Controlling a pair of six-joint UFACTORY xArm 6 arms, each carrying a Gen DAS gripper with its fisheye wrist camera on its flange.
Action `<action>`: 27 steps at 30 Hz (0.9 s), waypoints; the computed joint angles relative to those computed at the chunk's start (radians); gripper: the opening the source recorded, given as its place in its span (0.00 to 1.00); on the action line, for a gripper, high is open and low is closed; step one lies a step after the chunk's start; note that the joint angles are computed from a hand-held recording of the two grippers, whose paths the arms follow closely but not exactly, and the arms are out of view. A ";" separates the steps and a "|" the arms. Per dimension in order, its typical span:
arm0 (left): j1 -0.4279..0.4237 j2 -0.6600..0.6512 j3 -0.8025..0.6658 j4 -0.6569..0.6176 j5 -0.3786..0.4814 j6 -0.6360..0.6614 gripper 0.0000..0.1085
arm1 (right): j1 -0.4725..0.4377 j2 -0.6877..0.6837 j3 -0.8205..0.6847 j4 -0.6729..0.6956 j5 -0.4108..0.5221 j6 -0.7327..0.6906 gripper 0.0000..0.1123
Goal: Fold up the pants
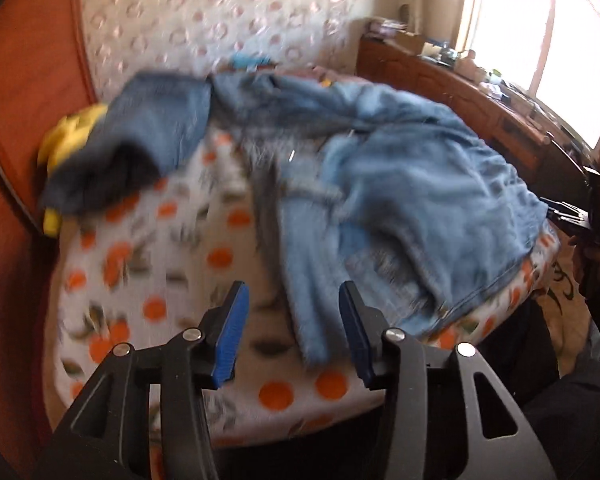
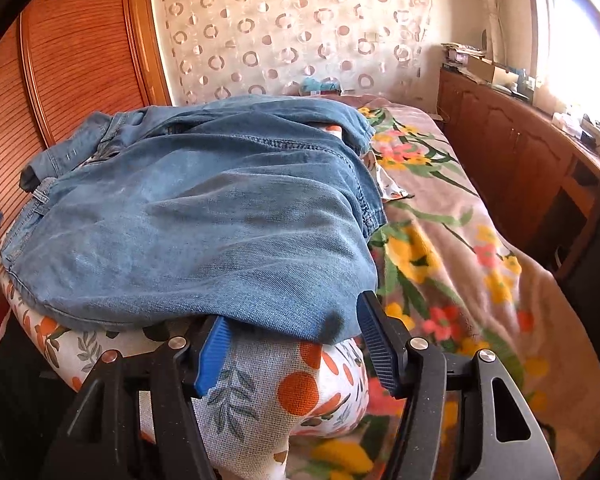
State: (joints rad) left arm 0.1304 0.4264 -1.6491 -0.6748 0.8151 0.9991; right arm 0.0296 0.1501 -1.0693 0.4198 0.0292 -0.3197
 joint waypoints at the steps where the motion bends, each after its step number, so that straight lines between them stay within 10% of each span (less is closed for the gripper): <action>1: 0.010 0.007 -0.003 -0.016 0.017 0.010 0.44 | 0.001 0.001 -0.003 0.010 0.003 -0.007 0.56; 17: 0.057 -0.027 0.042 -0.242 0.206 0.241 0.24 | -0.001 0.003 -0.006 -0.039 0.010 0.039 0.58; 27: 0.025 0.035 -0.017 -0.106 0.189 0.108 0.28 | 0.003 0.004 -0.007 -0.021 0.009 0.024 0.59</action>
